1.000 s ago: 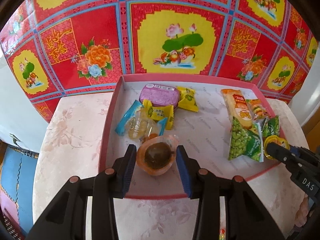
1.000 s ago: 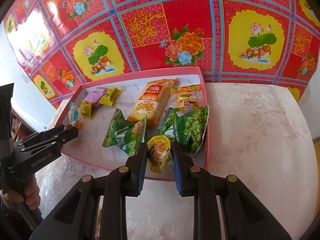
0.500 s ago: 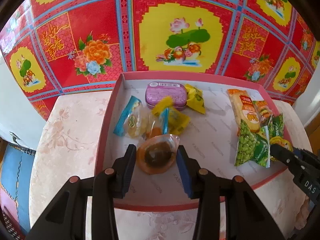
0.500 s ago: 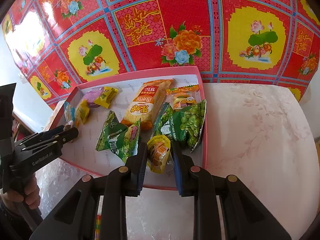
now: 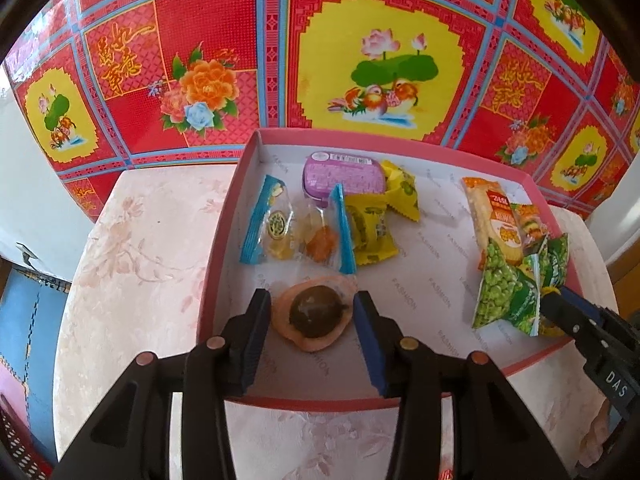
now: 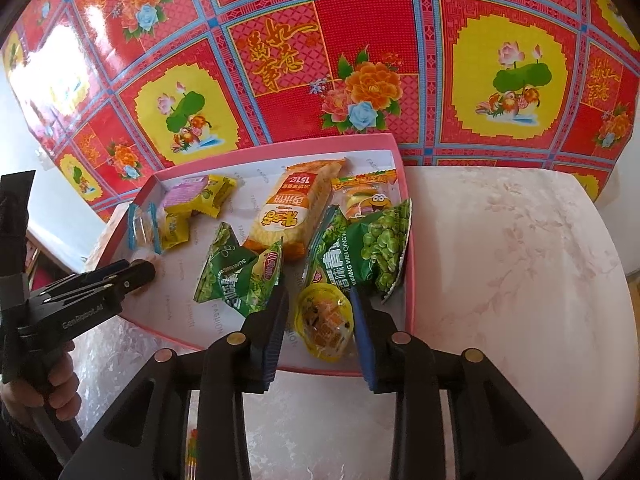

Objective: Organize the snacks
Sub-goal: 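Lower and open both tools to release the cake and jelly cup in the box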

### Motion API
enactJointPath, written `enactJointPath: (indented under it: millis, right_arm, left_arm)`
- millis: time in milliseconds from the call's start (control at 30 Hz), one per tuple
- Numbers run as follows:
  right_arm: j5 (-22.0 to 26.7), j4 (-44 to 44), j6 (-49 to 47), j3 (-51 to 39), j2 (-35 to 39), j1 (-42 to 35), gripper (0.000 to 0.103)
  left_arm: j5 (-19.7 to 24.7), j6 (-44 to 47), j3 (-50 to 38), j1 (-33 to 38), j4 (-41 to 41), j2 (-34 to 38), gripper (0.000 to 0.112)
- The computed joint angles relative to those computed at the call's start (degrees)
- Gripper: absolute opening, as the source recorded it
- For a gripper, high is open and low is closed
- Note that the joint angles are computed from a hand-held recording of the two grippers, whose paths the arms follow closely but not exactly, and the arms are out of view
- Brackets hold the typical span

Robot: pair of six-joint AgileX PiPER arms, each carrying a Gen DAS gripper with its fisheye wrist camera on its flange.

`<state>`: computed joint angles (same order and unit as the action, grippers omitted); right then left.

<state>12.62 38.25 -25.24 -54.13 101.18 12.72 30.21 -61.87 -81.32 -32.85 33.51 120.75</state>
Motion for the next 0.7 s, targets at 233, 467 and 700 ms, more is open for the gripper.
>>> enactJointPath:
  millis: [233, 467, 700]
  right_arm:
    - [-1.7, -1.5, 0.9, 0.7, -0.2, 0.6, 0.035]
    - [-2.6, 2.7, -3.6, 1.3, -0.2, 0.5, 0.035]
    - [-4.1, 11.2, -12.2, 2.6, -0.6, 0.5, 0.037]
  left_arm:
    - [1.0, -0.3, -0.3, -0.5, 1.3, 0.2, 0.047]
    - [1.2, -0.6, 0.0, -0.9, 2.1, 0.0, 0.049]
    - [0.5, -0.7, 1.2, -1.2, 1.6, -0.9, 0.051]
